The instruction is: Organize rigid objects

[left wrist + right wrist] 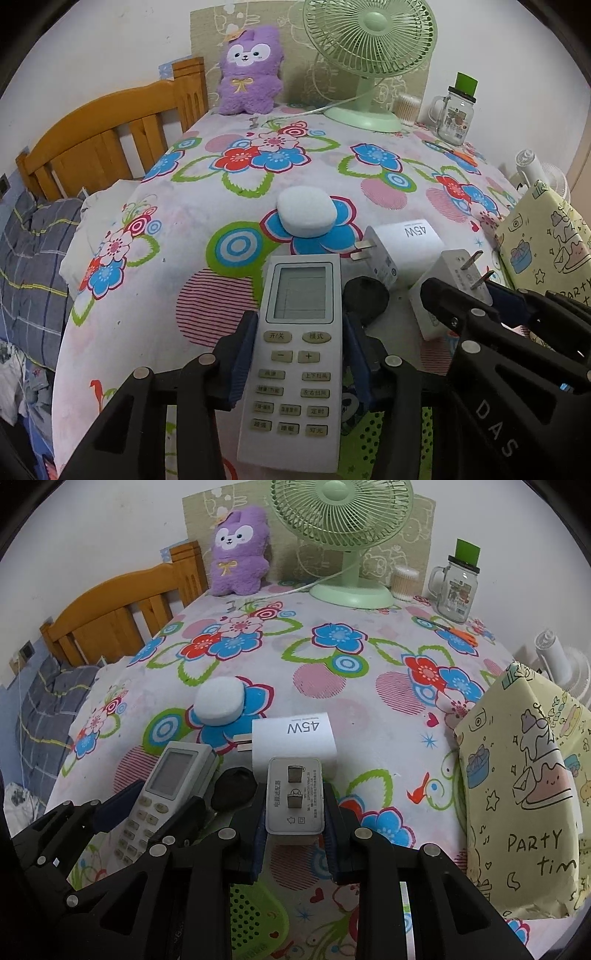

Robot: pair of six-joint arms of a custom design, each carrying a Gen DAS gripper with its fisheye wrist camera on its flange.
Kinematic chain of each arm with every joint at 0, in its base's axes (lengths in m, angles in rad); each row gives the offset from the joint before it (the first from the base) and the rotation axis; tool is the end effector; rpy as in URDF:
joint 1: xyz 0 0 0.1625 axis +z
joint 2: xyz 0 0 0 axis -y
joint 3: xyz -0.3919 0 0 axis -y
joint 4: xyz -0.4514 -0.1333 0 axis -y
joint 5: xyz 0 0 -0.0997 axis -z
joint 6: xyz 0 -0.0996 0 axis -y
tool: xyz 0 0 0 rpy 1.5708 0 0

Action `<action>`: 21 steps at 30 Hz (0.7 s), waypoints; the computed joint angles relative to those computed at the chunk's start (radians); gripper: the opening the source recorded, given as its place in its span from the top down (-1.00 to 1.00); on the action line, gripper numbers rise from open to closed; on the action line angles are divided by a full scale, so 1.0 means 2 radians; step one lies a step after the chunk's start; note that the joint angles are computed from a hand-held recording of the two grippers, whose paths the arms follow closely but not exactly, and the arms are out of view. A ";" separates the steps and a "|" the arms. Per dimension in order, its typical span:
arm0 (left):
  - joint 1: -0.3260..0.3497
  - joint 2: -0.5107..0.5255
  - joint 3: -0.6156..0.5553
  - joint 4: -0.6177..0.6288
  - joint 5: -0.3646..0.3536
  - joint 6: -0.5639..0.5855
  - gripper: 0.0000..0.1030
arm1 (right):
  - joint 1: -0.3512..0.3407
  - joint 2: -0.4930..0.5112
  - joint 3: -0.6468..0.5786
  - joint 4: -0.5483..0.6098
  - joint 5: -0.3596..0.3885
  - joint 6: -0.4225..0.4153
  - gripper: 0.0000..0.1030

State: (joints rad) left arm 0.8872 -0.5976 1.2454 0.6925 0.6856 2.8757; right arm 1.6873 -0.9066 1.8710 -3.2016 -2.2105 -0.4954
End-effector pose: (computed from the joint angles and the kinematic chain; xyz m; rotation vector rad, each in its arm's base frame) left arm -0.2166 -0.5991 0.0264 0.3606 2.3225 -0.7501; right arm 0.1462 -0.6138 0.0990 0.4458 -2.2957 0.6448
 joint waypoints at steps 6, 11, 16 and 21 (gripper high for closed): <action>-0.011 -0.009 0.014 -0.004 -0.010 -0.008 0.09 | 0.002 -0.014 0.015 -0.007 0.007 -0.002 0.43; -0.026 -0.019 0.030 -0.010 -0.025 -0.013 0.11 | 0.006 -0.033 0.035 -0.020 0.018 -0.006 0.43; -0.044 -0.028 0.045 -0.016 -0.039 -0.023 0.12 | 0.009 -0.054 0.053 -0.030 0.028 -0.008 0.43; -0.060 -0.032 0.054 -0.020 -0.050 -0.031 0.13 | 0.011 -0.077 0.071 -0.038 0.035 -0.013 0.43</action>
